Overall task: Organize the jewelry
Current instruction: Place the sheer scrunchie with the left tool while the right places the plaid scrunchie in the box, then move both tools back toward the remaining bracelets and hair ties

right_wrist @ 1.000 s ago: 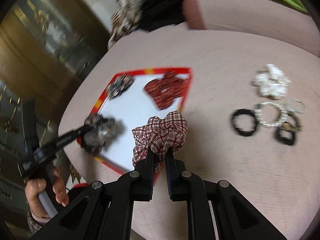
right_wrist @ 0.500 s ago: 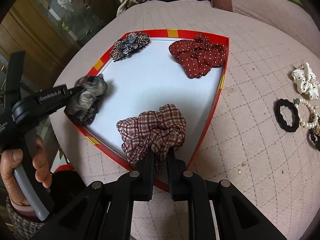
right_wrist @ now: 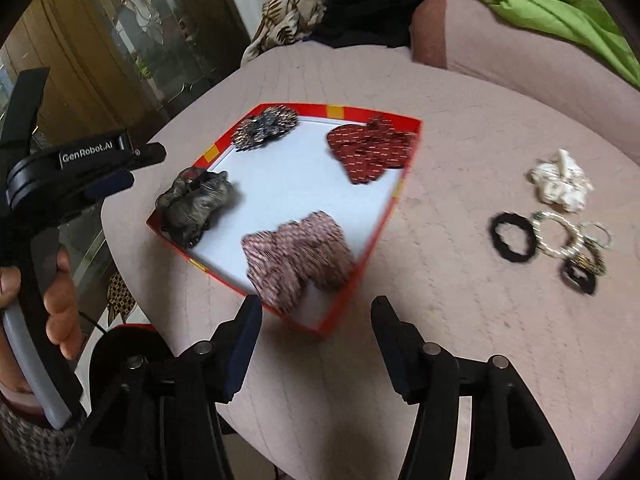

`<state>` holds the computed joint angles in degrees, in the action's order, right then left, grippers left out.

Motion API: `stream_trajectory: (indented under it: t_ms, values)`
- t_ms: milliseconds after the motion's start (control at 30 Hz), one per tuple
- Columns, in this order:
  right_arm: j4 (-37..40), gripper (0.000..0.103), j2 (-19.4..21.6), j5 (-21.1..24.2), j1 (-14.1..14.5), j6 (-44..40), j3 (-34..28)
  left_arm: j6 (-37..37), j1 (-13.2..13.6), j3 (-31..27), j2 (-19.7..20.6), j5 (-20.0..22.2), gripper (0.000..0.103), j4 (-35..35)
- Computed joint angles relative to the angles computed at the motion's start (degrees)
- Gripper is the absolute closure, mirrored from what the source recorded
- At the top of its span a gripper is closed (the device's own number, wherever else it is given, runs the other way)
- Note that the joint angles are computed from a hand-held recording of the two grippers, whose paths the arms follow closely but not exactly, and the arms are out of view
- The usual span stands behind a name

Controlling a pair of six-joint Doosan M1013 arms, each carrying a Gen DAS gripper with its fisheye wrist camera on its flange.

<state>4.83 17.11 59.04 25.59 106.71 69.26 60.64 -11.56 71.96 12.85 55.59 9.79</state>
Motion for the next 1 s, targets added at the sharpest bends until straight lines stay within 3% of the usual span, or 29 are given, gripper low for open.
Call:
stream_trajectory:
  t_ms: [167, 433, 767, 1000]
  values:
    - [-4.25, 0.038, -4.61, -1.53, -1.28, 4.5, 6.01, 2.25, -2.25, 0.87, -1.23, -0.76, 0.047, 0.93]
    - [-10.35, 0.038, -10.3, -1.17, -4.4, 15.96, 13.37, 8.24, -5.56, 1.49, -2.13, -0.45, 0.047, -3.34]
    - [-11.46, 0.038, -13.15, -2.43, -6.67, 22.17, 16.98, 13.25, -9.58, 1.75, -2.31, 1.26, 0.047, -3.81]
    - [-10.98, 0.038, -13.74, -3.38, -7.65, 23.39, 18.23, 14.67, -10.82, 1.4, -1.85, 2.81, 0.047, -4.05]
